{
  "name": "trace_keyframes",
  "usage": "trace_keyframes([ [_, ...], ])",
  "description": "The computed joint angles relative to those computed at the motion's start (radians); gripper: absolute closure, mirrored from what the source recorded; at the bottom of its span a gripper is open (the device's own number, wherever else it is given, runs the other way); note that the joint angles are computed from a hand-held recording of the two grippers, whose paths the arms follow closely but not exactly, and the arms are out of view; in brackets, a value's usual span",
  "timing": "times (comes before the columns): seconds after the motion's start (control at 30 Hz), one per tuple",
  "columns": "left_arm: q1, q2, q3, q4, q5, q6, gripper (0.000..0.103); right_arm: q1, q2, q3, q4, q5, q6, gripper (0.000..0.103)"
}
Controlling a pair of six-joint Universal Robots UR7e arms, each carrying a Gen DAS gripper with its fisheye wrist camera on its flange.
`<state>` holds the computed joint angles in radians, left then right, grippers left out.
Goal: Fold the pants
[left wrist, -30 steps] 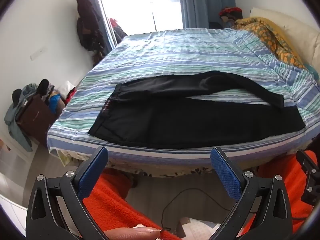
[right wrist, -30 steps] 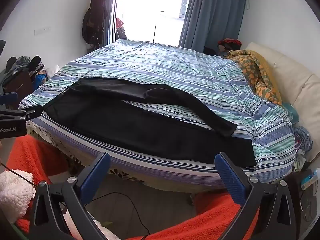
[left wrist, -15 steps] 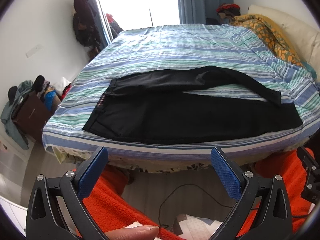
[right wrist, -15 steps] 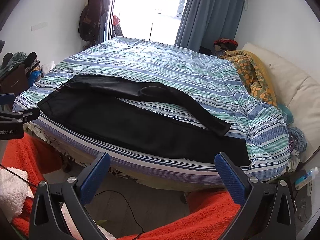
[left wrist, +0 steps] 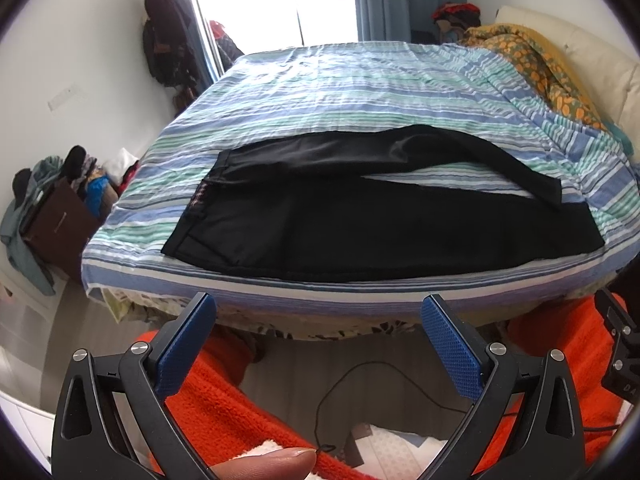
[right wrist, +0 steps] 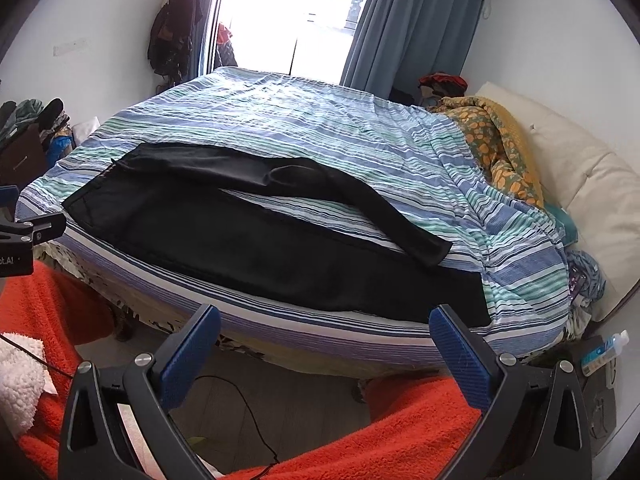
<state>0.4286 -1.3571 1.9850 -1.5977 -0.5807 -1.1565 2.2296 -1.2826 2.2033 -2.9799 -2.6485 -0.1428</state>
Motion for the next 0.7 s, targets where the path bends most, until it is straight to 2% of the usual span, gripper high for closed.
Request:
trace_keyframes([
  [0.23, -0.001, -0.006, 0.012, -0.050, -0.007, 0.040, 0.001, -0.004, -0.003, -0.003, 0.020, 0.000, 0.024, 0.000],
  [0.47, 0.004, -0.002, 0.002, -0.028, -0.011, 0.039, 0.001, -0.007, -0.004, -0.005, 0.018, 0.001, 0.017, 0.000],
  [0.7, 0.009, -0.002, 0.004, -0.060, -0.021, 0.066, 0.001, -0.005, -0.002, -0.006, 0.024, 0.000, 0.027, 0.000],
])
